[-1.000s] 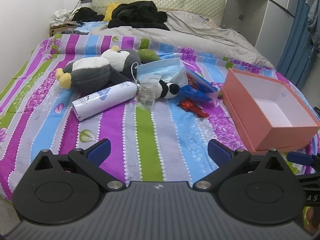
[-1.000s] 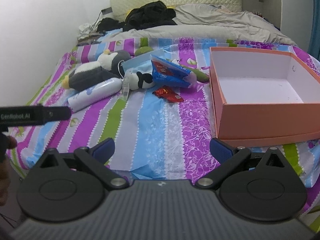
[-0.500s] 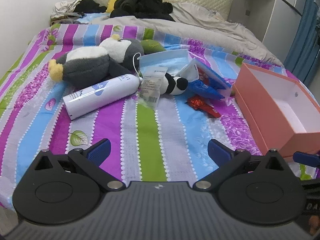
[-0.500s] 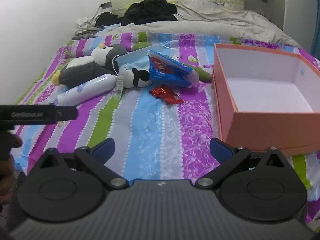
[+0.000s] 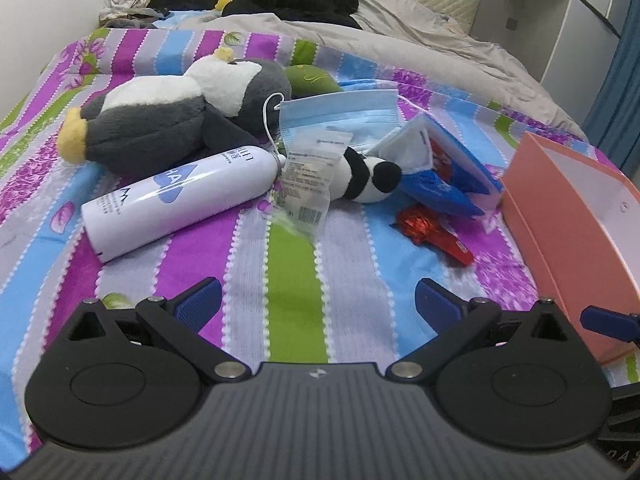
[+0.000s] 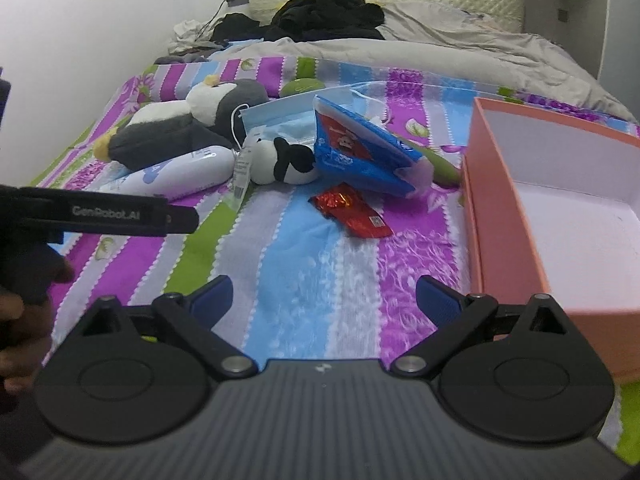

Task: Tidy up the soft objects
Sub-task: 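Grasp the red foil candy with the right tool while the left tool grasps the clear plastic packet, then carry the red candy with the right tool while the left tool carries the clear packet into the pink box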

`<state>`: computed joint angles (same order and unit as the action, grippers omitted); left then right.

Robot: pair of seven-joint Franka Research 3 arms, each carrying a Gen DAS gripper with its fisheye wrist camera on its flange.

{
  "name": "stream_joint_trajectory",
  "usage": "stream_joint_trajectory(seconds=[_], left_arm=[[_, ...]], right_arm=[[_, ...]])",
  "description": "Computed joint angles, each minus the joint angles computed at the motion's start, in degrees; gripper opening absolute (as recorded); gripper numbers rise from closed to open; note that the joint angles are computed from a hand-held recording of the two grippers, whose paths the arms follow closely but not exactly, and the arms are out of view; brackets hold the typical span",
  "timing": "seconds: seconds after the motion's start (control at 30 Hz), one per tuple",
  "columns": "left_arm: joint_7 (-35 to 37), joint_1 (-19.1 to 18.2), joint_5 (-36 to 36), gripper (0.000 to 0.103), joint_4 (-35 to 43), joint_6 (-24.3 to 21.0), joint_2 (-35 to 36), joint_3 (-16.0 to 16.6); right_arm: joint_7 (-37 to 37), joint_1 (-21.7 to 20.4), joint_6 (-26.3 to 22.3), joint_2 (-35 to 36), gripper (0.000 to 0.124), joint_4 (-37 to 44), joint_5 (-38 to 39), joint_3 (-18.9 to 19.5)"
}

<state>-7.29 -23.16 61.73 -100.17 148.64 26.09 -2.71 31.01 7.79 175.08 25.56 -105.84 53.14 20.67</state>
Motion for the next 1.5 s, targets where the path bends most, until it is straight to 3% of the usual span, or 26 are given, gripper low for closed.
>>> stream_joint_trajectory(seconds=[0.17,0.33,0.5,0.63,0.8,0.93,1.1,1.17,1.33,1.5], left_arm=[[-0.4,0.4,1.2,0.103,3.6,1.8,3.7,1.6],[0.0,0.9,1.7,0.098,7.6,4.8,7.5,3.6],[-3.8,1.5,0.9,0.098,10.3,11.3,10.6,6.4],[-0.4,1.5,-1.6,0.094,14.9,10.7,14.3,7.3],[7.7,1.6,-6.0,0.085,20.9,8.0,19.1,7.6],[12.6,1.8,-9.3,0.078,23.8,7.9,21.9,8.1],[16.5,2.9,-14.6,0.052,25.2,8.7,23.7,8.0],[16.0,2.3,-15.0,0.041,24.6,9.9,23.6,9.1],[14.6,0.4,-14.6,0.018,23.3,9.8,22.4,11.1],[11.0,-1.1,-12.2,0.011,19.0,10.9,19.1,12.1]], right_arm=[[4.3,2.7,-0.7,5.5,0.091,6.2,-5.3,-3.0],[8.2,2.9,-1.0,10.9,0.087,12.0,-10.7,-2.9],[10.6,2.9,0.1,16.6,0.088,18.0,-15.3,-2.4],[13.8,4.4,-1.6,21.2,0.088,23.9,-19.9,-4.0],[15.4,4.3,-4.6,28.2,0.088,33.9,-22.5,-2.7],[19.9,8.5,-7.6,33.2,0.087,42.5,-27.0,-7.5],[22.5,9.5,-15.5,40.6,0.086,54.8,-29.6,-7.9],[22.0,9.8,-16.4,42.3,0.075,57.5,-30.0,-7.6],[22.9,10.2,-17.0,42.8,0.063,59.1,-30.4,-8.3],[20.7,9.1,-14.7,38.0,0.063,51.6,-29.4,-7.3]])
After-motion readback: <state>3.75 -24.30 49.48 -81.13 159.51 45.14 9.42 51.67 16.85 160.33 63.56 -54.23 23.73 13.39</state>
